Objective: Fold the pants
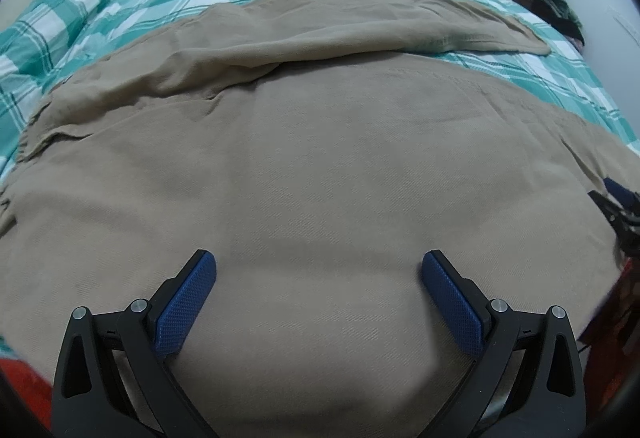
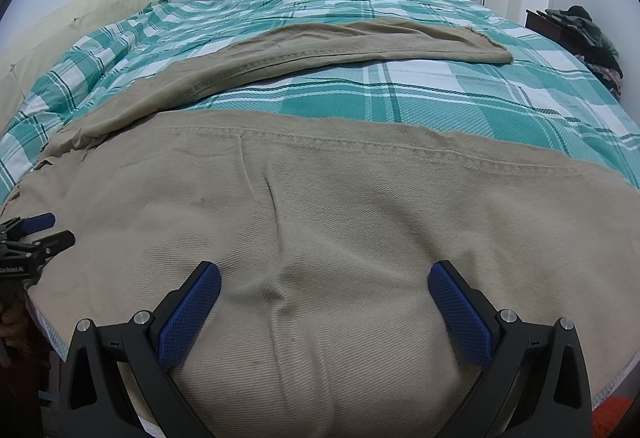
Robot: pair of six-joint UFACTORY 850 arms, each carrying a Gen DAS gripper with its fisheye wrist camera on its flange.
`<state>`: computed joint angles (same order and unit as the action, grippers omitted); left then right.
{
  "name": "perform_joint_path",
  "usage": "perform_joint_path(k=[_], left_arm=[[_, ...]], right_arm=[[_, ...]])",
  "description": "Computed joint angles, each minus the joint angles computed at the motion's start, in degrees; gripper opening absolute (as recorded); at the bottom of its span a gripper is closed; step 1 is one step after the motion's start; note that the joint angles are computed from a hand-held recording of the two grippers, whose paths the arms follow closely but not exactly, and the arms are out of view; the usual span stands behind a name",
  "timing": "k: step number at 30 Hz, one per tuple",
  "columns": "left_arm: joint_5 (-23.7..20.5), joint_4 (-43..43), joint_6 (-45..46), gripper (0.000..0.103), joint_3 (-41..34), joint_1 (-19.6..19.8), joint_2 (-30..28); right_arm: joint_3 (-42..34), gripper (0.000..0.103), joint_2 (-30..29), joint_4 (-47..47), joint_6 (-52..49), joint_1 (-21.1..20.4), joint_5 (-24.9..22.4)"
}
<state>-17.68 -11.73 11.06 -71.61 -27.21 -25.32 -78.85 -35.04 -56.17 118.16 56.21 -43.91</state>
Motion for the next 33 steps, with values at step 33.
perform_joint_path(k=[33], left_arm=[[-1.0, 30.7, -30.8, 0.102, -31.2, 5.0, -23.9]], right_arm=[[-9.2, 0.102, 5.5, 26.4, -31.9, -14.7, 11.6]])
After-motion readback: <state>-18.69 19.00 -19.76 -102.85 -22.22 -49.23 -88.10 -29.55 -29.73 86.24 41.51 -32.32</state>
